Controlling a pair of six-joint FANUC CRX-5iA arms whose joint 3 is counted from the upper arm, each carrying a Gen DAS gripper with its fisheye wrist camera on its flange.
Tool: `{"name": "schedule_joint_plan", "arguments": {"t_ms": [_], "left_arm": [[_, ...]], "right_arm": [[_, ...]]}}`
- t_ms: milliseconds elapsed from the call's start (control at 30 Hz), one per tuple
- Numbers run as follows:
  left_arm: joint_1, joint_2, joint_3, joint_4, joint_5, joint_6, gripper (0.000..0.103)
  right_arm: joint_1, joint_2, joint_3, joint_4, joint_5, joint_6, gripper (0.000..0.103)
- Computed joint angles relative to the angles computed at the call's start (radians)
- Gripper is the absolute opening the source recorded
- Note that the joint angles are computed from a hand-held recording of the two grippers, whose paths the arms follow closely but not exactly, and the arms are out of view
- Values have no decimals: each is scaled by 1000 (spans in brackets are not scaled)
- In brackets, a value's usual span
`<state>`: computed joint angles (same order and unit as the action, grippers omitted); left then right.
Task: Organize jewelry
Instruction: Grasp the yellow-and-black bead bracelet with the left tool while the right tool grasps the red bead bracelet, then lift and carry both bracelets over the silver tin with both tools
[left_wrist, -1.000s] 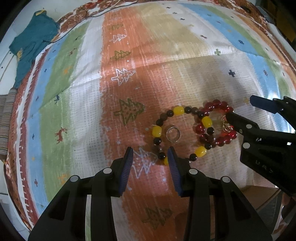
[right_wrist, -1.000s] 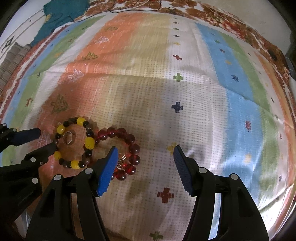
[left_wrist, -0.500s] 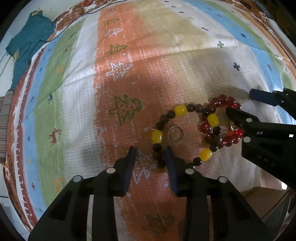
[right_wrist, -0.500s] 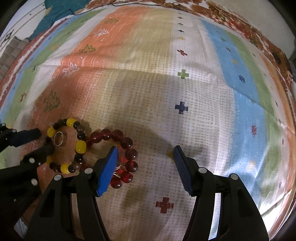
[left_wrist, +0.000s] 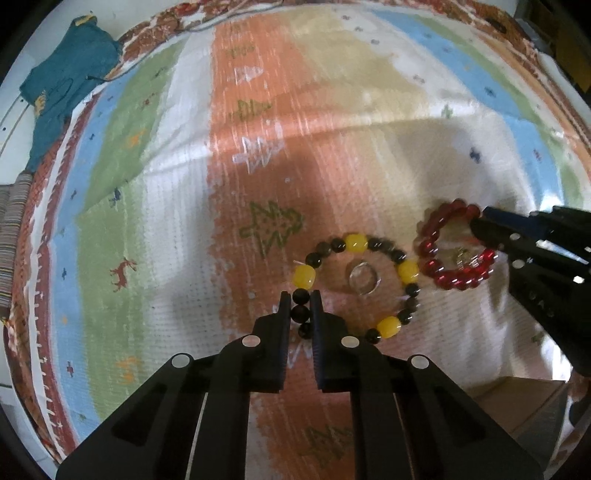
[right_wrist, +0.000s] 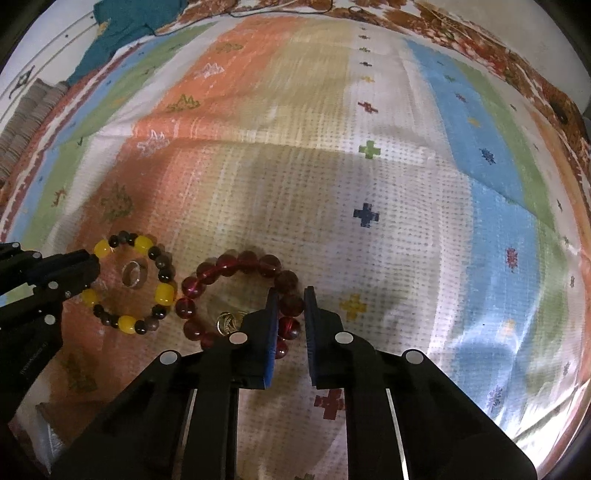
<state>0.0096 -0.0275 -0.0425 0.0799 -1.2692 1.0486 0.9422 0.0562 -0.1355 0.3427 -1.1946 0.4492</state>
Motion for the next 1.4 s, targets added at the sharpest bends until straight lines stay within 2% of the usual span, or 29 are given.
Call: {"name": "schedule_joint_plan", "arguments": {"t_ms": [200, 533, 1400], "left_arm": [[12, -58, -14, 82, -5, -39, 10], [15, -120, -20, 159, -2, -92, 10], [126, -258, -85, 343, -59, -198, 10]], "right_arm": [[31, -41, -17, 43, -3, -40, 14], [83, -84, -31, 103, -32, -87, 14], [222, -188, -71, 232, -65, -229, 14]]}}
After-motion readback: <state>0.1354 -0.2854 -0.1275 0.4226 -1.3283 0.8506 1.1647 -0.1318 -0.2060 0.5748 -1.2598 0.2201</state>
